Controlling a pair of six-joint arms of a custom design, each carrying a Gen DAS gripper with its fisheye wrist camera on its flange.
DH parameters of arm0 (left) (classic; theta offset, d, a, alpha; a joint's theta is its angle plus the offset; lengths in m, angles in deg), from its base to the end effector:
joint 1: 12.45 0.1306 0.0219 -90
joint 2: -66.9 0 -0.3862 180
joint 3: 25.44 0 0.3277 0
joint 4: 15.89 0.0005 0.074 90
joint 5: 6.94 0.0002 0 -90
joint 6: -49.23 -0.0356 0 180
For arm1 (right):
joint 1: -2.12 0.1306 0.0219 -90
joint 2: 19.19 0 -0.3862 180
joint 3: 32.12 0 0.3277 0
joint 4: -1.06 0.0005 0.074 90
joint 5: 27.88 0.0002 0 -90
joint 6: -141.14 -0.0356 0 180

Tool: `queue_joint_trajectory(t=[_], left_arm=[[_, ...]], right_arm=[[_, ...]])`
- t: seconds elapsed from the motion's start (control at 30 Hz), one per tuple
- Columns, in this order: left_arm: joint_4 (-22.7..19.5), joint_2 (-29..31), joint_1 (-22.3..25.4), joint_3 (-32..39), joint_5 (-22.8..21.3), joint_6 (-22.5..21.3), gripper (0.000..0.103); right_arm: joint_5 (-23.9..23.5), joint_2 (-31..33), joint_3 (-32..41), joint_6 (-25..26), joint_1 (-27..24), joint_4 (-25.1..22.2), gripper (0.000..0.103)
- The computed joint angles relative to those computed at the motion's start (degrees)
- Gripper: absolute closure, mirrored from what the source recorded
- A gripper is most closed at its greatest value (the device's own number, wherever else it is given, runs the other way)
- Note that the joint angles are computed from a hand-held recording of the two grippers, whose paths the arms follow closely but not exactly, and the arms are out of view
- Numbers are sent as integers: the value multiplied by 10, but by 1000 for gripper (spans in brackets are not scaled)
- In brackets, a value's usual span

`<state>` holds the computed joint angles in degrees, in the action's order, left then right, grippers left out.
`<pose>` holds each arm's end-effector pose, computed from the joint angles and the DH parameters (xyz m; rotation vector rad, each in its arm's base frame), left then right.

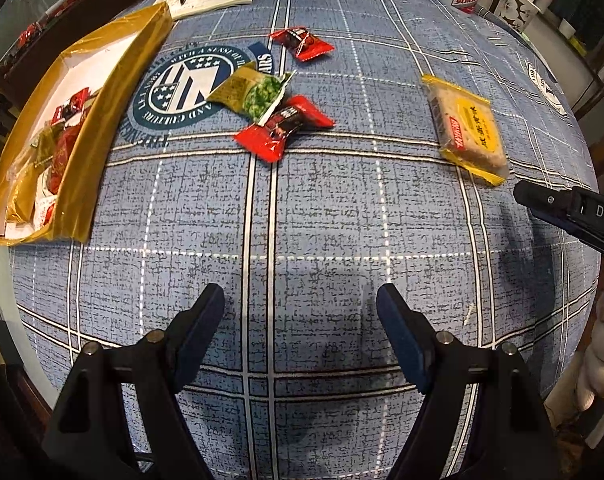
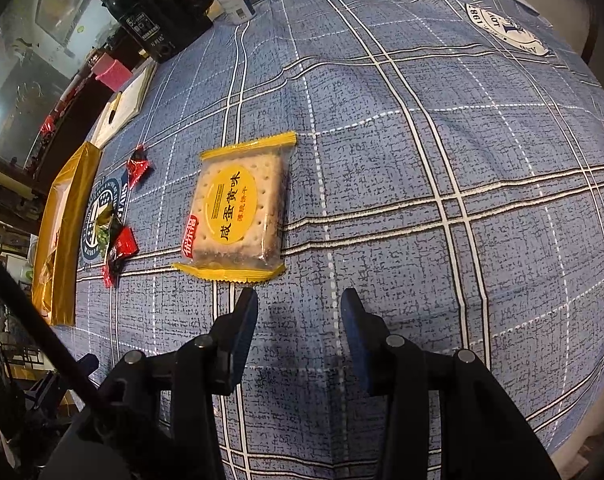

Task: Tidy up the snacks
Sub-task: 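Move the right tool over the yellow cracker pack and lower it, then grasp the yellow cracker pack with the right tool while the left tool grasps the green pea pack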

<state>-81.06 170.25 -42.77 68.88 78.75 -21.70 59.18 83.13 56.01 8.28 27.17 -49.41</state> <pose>0.4019 -0.2325 0.3495 0.2654 2.8468 -0.0680 0.4241 0.1997 0.3285 0.4137 2.7434 0.4074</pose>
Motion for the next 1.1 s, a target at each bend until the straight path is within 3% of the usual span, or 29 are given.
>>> queue_joint_trajectory(t=[0.17,0.5,0.73,0.9,1.1], left_arm=[[10,0,8,-10,5,2,24],[39,-10,16,-40,16,9,22],[53,-22,10,-61,5,5,17],[73,-28,4,-78,3,-3,12],[74,-25,-9,-81,-1,-11,9]], right_arm=[[6,-2,-1,-6,2,4,60],[21,31,44,10,6,-1,48],[45,106,145,39,8,-55,45],[82,134,181,48,22,-74,33],[107,167,228,57,32,-119,29]])
